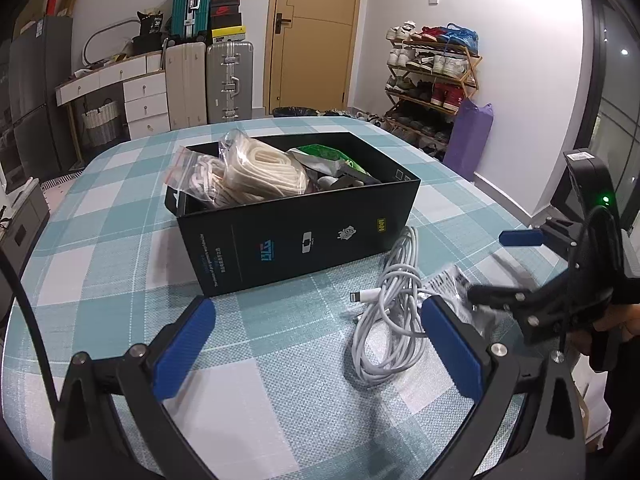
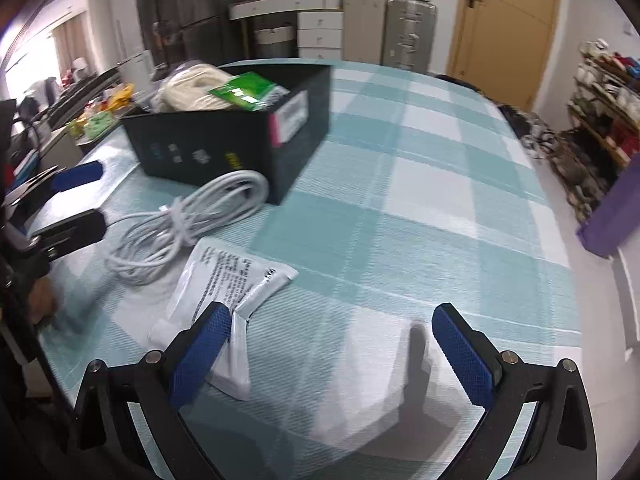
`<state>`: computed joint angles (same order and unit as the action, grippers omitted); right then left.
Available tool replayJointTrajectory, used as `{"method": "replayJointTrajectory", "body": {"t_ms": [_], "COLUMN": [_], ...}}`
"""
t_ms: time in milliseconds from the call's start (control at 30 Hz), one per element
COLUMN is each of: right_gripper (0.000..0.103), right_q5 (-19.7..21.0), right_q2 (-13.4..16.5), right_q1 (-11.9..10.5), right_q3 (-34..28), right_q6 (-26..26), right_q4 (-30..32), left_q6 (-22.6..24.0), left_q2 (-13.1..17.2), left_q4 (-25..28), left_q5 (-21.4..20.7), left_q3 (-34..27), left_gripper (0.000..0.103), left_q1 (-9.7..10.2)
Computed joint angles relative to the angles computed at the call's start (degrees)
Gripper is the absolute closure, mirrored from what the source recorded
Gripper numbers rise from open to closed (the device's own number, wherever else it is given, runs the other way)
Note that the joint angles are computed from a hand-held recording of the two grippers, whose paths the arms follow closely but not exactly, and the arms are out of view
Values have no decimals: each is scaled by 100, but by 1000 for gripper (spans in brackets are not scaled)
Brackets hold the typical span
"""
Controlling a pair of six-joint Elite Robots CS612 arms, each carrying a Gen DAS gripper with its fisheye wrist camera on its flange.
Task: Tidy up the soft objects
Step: 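Move the right tool to the white printed sachet and close on it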
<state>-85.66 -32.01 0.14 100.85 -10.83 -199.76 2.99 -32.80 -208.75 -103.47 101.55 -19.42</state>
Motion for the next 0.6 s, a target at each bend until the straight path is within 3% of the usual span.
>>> {"method": "replayJointTrajectory", "body": {"t_ms": [67, 333, 533, 600], "right_gripper": [1, 1, 1, 1], "right_q5": [-193, 730, 690, 471], "right_q2": [8, -80, -32, -8], "right_q1": [25, -19, 91, 146], "right_q3": [-29, 27, -58, -97], "right_q6": [85, -8, -25, -42], "right_q4": [-29, 296, 439, 456], "left_q6": [-2, -18, -16, -12], "left_q2": [5, 13, 12, 11], "left_q4": [-6, -10, -9, -3], "left_q5": [-24, -95, -110, -109], "left_q3": [-5, -15, -17, -16], "left_gripper": [0, 0, 0, 0], "left_q1": [9, 28, 28, 29]}}
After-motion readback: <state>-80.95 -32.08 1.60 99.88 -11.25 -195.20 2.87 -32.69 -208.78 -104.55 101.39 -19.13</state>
